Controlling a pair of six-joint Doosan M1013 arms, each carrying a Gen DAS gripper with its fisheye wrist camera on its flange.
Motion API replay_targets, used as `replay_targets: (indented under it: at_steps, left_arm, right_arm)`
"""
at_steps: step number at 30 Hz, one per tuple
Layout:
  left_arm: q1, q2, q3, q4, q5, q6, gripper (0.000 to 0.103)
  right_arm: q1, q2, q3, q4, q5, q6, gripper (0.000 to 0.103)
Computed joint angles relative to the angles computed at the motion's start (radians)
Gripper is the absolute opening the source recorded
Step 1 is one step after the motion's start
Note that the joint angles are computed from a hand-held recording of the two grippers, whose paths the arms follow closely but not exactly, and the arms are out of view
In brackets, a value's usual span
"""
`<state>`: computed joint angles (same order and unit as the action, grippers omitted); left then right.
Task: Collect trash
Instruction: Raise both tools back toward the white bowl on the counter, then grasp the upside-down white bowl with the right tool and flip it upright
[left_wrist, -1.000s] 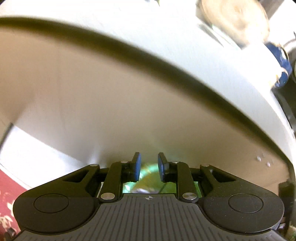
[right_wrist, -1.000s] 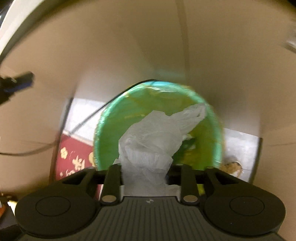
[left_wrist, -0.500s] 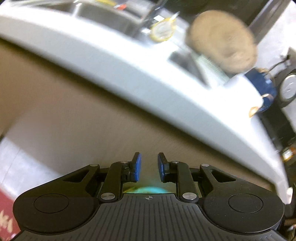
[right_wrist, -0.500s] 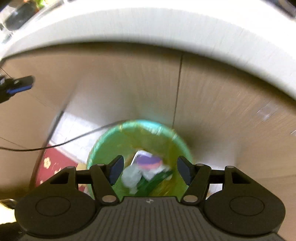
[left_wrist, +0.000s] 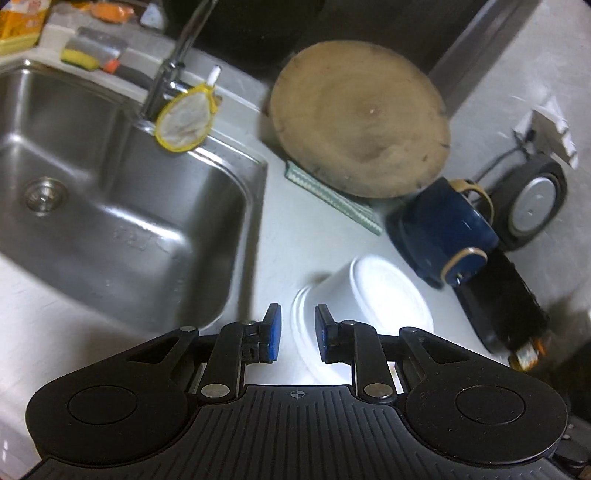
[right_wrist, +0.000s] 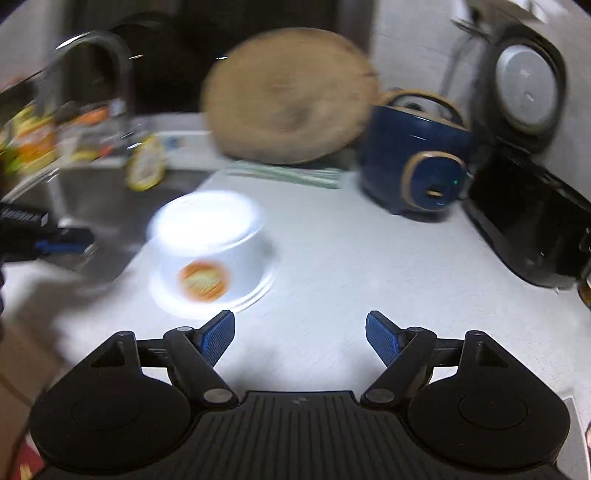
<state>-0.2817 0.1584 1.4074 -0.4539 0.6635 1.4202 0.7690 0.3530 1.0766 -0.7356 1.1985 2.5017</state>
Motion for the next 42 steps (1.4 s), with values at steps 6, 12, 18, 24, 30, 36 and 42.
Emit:
replay_targets:
  at_steps: [6, 12, 18, 24, 30, 36, 42]
  left_arm:
    - [-0.03, 0.086, -0.114, 0.017, 0.052, -0.03, 0.023]
    - [-0.064, 0.148, -0.191, 0.185, 0.078, -0.222, 0.023]
    - [-0.084, 0.154, -0.192, 0.307, 0.121, -0.371, 0.022]
    - [-0.097, 0.159, -0.194, 0.407, 0.112, -0.554, 0.015]
    - [-0.114, 0.179, -0.236, 0.518, 0.071, -0.684, 0.011]
    - [-0.096, 0.217, -0.301, 0.281, 0.073, -0.463, 0.013]
    - [-0.126, 0.189, -0.316, 0.641, 0.176, -0.554, 0.015]
  right_arm:
    - [-0.102, 0.008, 0.0, 0.097, -0.129, -0.043, 0.078]
    - [-0.18, 0.073, -0.054, 0.207, -0.14, -0.116, 0.063]
    - [-0.205, 0.109, -0.079, 0.383, -0.165, -0.266, 0.062]
    - [-0.221, 0.119, -0.084, 0.46, -0.188, -0.318, 0.062]
    - [-0.234, 0.152, -0.145, 0.506, -0.191, -0.382, 0.051]
    - [-0.296, 0.178, -0.205, 0.813, -0.258, -0.618, 0.052]
    - [-0.328, 0.134, -0.155, 0.938, -0.302, -0.806, 0.08]
